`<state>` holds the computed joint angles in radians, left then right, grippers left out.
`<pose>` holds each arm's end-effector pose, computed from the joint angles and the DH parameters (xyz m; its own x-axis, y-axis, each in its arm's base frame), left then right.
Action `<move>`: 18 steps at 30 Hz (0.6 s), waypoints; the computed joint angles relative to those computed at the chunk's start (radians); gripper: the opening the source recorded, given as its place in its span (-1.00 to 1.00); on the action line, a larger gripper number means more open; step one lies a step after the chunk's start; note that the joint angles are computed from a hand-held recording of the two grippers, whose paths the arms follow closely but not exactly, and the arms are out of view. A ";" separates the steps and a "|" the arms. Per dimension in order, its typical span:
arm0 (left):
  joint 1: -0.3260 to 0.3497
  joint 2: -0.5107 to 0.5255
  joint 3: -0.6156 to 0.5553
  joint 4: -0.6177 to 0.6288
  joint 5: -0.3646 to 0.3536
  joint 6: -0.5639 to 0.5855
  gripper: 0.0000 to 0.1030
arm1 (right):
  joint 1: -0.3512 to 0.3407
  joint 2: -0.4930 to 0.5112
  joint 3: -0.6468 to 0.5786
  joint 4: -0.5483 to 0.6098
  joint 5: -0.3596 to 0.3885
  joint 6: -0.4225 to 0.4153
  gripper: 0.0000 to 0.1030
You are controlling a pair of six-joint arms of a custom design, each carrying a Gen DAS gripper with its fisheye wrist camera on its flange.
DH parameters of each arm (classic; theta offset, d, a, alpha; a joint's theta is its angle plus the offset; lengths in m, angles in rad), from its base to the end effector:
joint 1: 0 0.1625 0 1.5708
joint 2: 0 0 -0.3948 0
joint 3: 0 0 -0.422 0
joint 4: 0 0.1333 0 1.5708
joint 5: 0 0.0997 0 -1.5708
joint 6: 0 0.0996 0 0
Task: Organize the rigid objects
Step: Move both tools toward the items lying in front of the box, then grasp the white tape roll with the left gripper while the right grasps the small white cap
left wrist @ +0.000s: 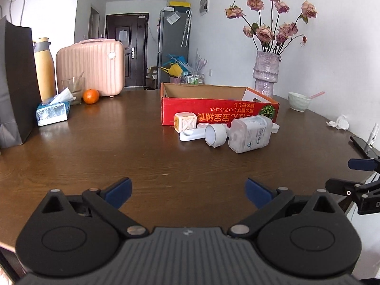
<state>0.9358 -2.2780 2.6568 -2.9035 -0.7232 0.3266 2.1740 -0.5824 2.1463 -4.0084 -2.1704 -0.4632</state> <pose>0.0209 -0.3222 0.3498 -0.7381 0.0549 -0.6725 0.6123 0.4731 -0.6334 0.3243 -0.3348 -0.0187 -0.6651 -0.3364 0.6667 -0.7393 0.4229 -0.5240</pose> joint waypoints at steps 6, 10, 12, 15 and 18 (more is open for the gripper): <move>0.083 0.229 -0.094 -0.088 -0.062 -0.005 0.98 | -0.054 -0.013 -0.024 0.042 -0.012 0.000 1.00; 0.163 0.403 -0.212 -0.118 -0.161 -0.026 0.82 | -0.098 -0.028 -0.063 0.079 0.002 -0.001 1.00; 0.197 0.493 -0.278 -0.139 -0.203 -0.032 0.74 | -0.116 -0.030 -0.103 0.111 -0.009 -0.010 0.98; 0.241 0.612 -0.369 -0.153 -0.247 -0.024 0.54 | -0.149 -0.035 -0.162 0.176 -0.001 -0.022 0.89; 0.273 0.696 -0.438 -0.159 -0.272 -0.021 0.39 | -0.186 -0.035 -0.234 0.266 0.023 -0.029 0.75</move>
<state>1.2088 -1.5819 2.2183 -3.0623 -0.9956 0.3055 1.9881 -0.6178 1.9124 -3.7424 -2.1474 -0.4922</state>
